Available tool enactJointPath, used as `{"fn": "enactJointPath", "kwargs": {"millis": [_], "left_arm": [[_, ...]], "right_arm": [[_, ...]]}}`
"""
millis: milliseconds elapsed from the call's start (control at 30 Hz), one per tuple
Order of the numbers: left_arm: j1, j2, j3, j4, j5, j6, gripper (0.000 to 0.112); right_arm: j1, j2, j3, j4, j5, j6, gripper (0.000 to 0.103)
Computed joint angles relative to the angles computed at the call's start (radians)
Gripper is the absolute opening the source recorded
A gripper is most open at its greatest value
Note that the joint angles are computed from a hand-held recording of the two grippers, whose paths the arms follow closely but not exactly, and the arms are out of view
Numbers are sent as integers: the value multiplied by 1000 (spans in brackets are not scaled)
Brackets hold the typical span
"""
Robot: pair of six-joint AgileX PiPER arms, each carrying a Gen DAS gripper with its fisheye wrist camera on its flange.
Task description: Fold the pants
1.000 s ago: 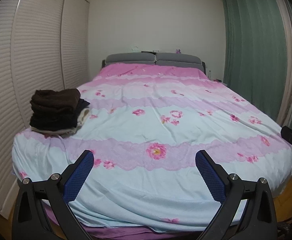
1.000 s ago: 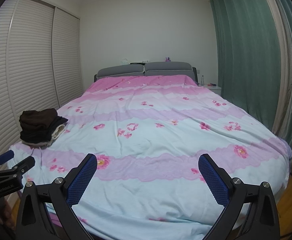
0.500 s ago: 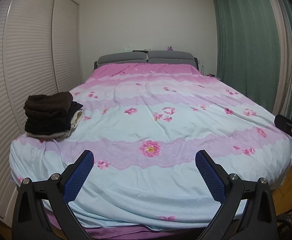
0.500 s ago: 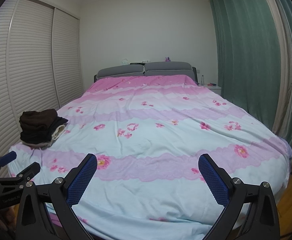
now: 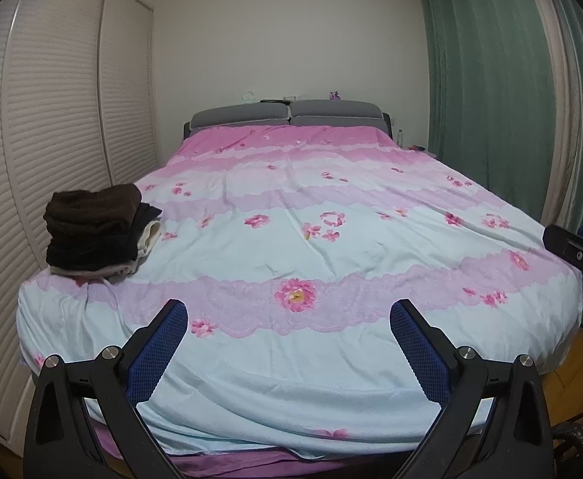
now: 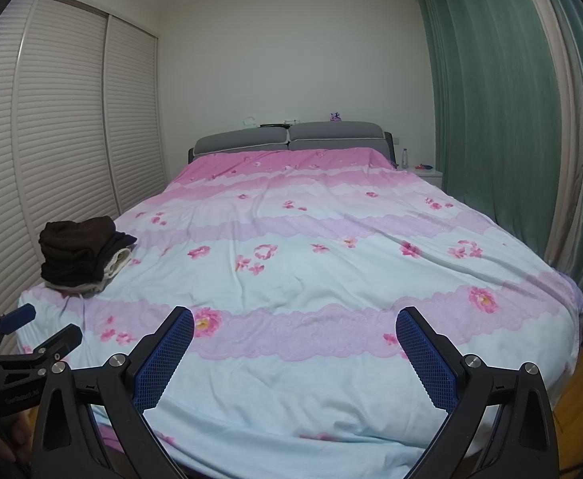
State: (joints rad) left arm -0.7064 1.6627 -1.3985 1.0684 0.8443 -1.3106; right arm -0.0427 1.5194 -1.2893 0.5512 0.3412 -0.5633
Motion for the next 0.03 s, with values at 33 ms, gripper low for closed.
{"fn": "enactJointPath", "kwargs": {"millis": [33], "left_arm": [[-2,2,-2,4,5,-1,103]], "right_arm": [[-5,2,-3,9,3,-11,102]]}}
